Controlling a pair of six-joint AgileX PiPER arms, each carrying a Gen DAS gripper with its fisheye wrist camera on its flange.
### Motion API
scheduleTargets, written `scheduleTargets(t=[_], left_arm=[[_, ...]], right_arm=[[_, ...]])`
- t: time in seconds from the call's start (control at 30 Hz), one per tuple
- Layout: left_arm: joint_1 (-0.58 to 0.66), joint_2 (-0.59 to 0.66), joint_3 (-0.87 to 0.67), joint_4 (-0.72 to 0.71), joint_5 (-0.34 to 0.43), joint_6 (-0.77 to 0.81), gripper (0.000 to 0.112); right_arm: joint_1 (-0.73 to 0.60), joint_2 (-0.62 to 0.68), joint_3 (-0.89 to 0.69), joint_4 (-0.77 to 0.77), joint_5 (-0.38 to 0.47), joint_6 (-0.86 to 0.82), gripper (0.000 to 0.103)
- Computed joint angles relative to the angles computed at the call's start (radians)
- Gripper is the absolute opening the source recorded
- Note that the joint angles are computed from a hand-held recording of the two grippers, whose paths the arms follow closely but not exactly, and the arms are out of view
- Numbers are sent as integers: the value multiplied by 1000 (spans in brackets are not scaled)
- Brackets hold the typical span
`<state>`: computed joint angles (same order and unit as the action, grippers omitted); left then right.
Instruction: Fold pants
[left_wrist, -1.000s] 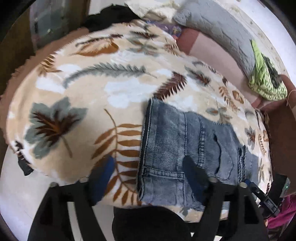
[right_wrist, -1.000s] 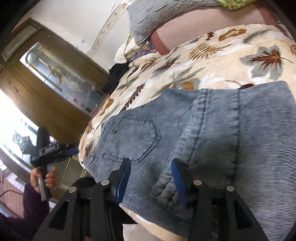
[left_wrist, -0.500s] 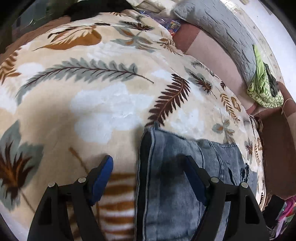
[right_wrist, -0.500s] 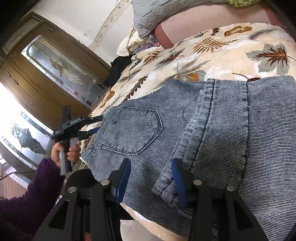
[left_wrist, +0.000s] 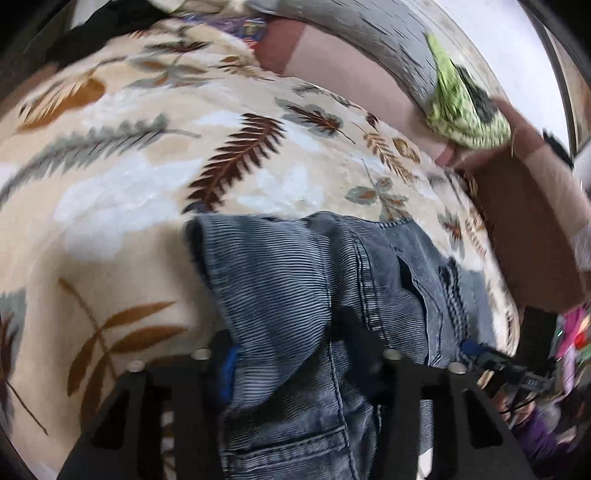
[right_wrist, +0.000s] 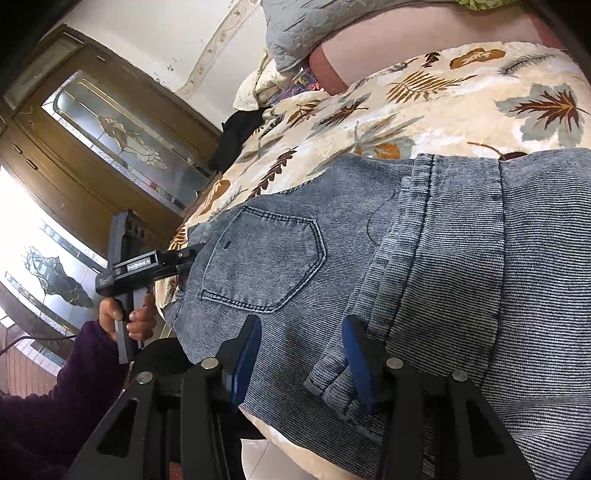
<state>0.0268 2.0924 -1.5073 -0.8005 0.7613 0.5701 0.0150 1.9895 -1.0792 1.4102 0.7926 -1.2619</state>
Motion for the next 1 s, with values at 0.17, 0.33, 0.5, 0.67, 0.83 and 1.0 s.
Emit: scheduleTargets(t=[0.17,0.33,0.5,0.67,0.83,1.0], left_arm=[[-1,-16,51,-48,-39,63,28],[-22,-43,36,-5,-42,-5,17],[-65,-116,31,44,-49,-65,15],[-155,-183,-52,194,-1,-199,15],[-345,-127,-275,480,148,-442,14],[-530,79,-699,639,407,-621,13]], right_arm=[[5,2,-2,-1,-9,0,49],[21,-1,-28,-30,0,46,49],[102,9,-107,-26,-22,98,49],[241,106,-273,-358,-119,387,49],[116,-26,-130,-181,-64,190,49],[-160,-161,38,19,-27,8,49]])
